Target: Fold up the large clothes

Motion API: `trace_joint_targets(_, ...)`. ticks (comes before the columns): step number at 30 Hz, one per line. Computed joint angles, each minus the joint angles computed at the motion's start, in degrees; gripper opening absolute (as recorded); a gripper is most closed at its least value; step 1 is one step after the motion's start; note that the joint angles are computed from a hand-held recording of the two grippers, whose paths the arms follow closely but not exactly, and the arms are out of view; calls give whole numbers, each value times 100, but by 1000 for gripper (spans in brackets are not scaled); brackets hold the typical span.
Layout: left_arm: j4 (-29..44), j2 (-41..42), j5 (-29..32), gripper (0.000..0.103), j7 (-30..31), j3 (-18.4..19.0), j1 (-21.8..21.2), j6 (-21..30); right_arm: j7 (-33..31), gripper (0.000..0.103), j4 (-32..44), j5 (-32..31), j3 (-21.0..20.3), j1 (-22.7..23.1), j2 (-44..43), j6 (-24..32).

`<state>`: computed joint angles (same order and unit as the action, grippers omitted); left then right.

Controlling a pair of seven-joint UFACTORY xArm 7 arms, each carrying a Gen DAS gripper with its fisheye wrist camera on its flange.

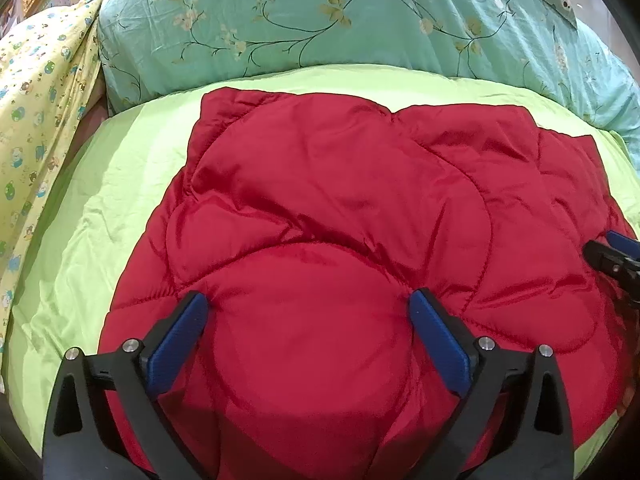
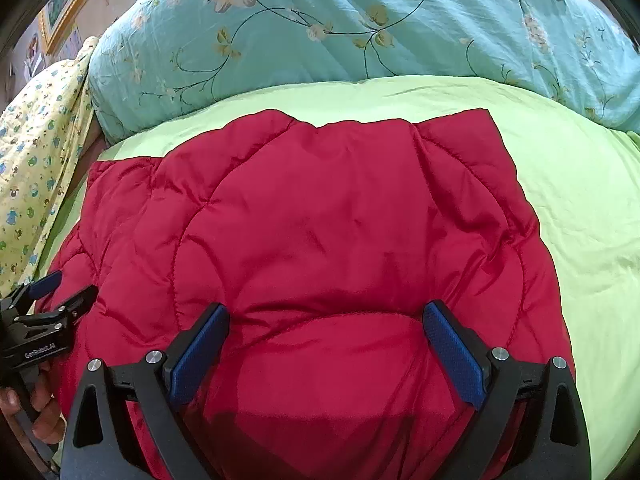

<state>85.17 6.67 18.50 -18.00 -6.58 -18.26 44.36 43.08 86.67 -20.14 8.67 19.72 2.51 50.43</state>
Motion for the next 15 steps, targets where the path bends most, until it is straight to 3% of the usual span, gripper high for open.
trace_joint_targets(8, 41, 72, 97, 103, -65, 18, -34, -18, 141, 98, -94, -271, 138, 54, -366, 11)
trace_joint_targets(15, 189, 53, 13, 103, -43, 7, -44, 188, -141, 99, 164, -355, 97, 63, -1, 500)
